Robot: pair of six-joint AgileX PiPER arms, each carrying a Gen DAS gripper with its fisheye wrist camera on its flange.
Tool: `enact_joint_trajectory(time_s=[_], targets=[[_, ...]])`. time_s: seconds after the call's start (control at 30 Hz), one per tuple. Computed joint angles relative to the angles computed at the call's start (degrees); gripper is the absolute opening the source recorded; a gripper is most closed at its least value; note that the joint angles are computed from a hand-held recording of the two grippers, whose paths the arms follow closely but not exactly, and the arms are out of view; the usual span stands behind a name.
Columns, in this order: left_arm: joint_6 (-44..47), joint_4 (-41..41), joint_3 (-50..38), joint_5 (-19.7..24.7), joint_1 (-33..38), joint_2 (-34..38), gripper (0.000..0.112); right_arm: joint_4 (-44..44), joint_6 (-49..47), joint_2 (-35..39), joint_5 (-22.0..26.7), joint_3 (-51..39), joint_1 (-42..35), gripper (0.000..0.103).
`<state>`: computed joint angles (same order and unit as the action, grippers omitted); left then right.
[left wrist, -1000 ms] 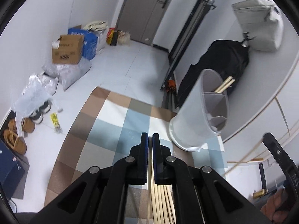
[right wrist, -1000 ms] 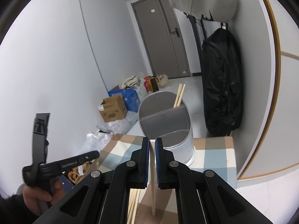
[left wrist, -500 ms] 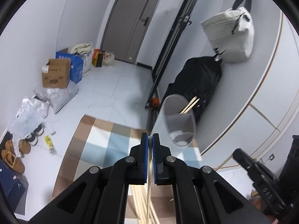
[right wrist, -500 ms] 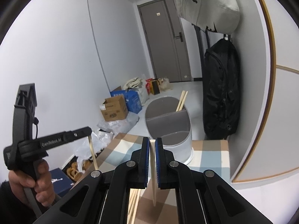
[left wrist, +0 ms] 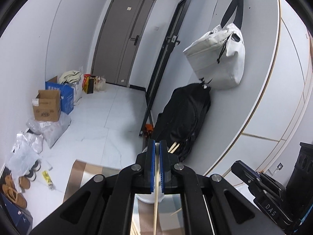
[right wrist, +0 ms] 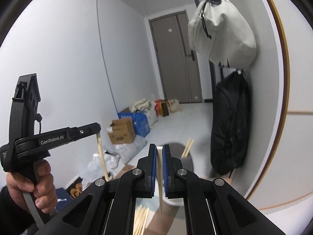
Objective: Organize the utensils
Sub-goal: 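Carry both held chopsticks up above the white utensil holder, then open both tools to drop the chopsticks into the white holder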
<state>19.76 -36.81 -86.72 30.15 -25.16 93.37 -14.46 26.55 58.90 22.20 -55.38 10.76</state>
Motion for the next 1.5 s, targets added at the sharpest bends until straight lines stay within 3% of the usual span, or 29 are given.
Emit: enact_joint_trajectory(time_s=[0.2, 0.43, 0.7, 1.1, 1.2, 1.43, 1.5], targets=[[-6.3, 5.1, -11.3, 2.6, -0.9, 5.9, 0.0, 17.3, -17.0, 5.5, 0.5, -8.0, -6.4, 0.005], [-10.1, 9.6, -22.8, 4.7, -1.9, 12.5, 0.0, 28.3, -28.4, 13.9, 1.5, -17.7, -10.9, 0.005], [-12.3, 12.9, -37.3, 9.4, -1.4, 21.7, 0.0, 26.1, -30.4, 23.1, 2.1, -28.9, -10.6, 0.005], [-16.9, 13.7, -53.7, 14.3, 0.1, 34.4, 0.0, 28.7, -32.8, 30.2, -0.5, -31.3, -10.9, 0.005], [-15.8, 11.7, -52.8, 13.4, 0.2, 34.9, 0.0, 30.7, -34.6, 30.9, -0.6, -30.3, -11.1, 0.005], [-16.2, 13.5, -43.6, 4.2, -0.9, 32.0, 0.0, 35.5, -39.0, 32.5, -0.7, -29.3, -11.8, 0.005], [-16.1, 13.5, -42.9, 3.4, -1.1, 32.1, 0.0, 35.4, -39.0, 32.5, -0.8, -28.5, -11.6, 0.005]])
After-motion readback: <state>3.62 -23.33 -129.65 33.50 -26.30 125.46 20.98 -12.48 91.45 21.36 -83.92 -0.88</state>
